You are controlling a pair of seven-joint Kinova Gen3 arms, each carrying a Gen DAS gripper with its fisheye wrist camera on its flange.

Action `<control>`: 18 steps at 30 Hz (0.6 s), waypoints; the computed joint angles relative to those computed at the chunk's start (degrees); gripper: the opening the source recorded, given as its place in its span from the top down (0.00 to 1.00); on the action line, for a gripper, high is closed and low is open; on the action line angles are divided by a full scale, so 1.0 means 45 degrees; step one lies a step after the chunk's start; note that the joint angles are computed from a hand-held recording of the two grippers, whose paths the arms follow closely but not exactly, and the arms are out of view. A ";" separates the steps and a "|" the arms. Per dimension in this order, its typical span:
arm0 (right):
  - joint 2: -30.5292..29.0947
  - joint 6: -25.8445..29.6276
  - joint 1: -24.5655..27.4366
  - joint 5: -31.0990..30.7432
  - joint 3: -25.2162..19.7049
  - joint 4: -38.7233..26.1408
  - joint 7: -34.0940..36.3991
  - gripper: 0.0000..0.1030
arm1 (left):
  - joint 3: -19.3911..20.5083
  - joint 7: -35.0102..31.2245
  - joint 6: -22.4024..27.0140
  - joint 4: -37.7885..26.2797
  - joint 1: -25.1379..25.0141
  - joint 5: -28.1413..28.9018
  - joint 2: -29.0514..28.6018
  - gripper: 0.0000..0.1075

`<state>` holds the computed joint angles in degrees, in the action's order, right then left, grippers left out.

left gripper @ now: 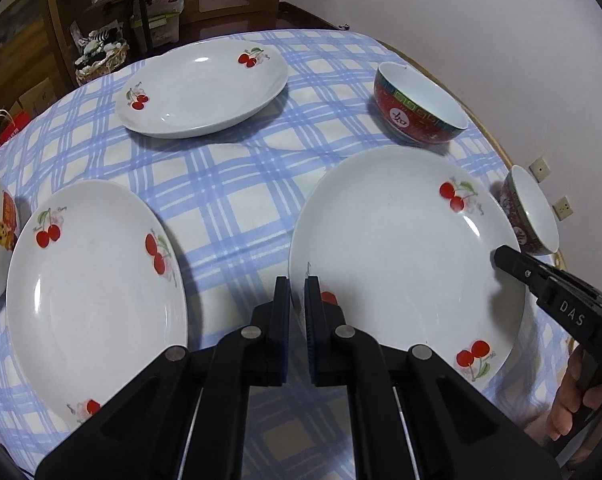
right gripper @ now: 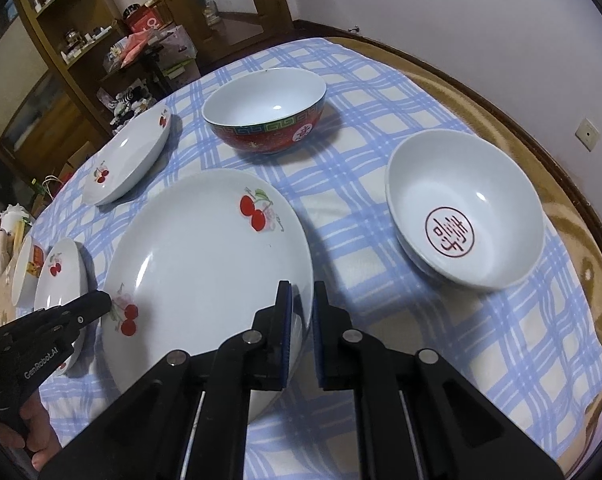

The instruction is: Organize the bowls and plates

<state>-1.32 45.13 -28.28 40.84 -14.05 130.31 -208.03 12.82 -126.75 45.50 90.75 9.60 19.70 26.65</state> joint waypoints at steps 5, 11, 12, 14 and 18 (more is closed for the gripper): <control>-0.0407 0.0668 -0.0238 -0.0142 -0.0384 -0.0084 -0.0334 0.90 | 0.0101 -0.0272 0.0272 0.0236 -0.0278 0.0337 -0.0333 0.93; -0.0857 0.1589 -0.0520 -0.0536 -0.0975 -0.0257 -0.0650 0.90 | -0.0102 -0.1032 0.0643 0.0781 -0.0472 0.1005 -0.1029 0.93; -0.0942 0.1646 -0.0434 -0.0585 -0.1166 -0.0261 -0.0641 0.90 | 0.0174 -0.1426 0.1040 0.0685 -0.0919 0.1360 -0.0996 0.99; -0.1183 0.1390 -0.0954 -0.0392 -0.0948 -0.0246 -0.0844 0.90 | 0.0962 -0.2063 0.1715 0.0853 -0.1701 0.2232 -0.1006 0.99; 0.0090 0.2279 -0.0752 -0.1308 -0.1226 -0.1190 0.0335 0.94 | 0.0297 -0.2695 0.1015 0.1628 -0.0674 0.2065 -0.2158 0.99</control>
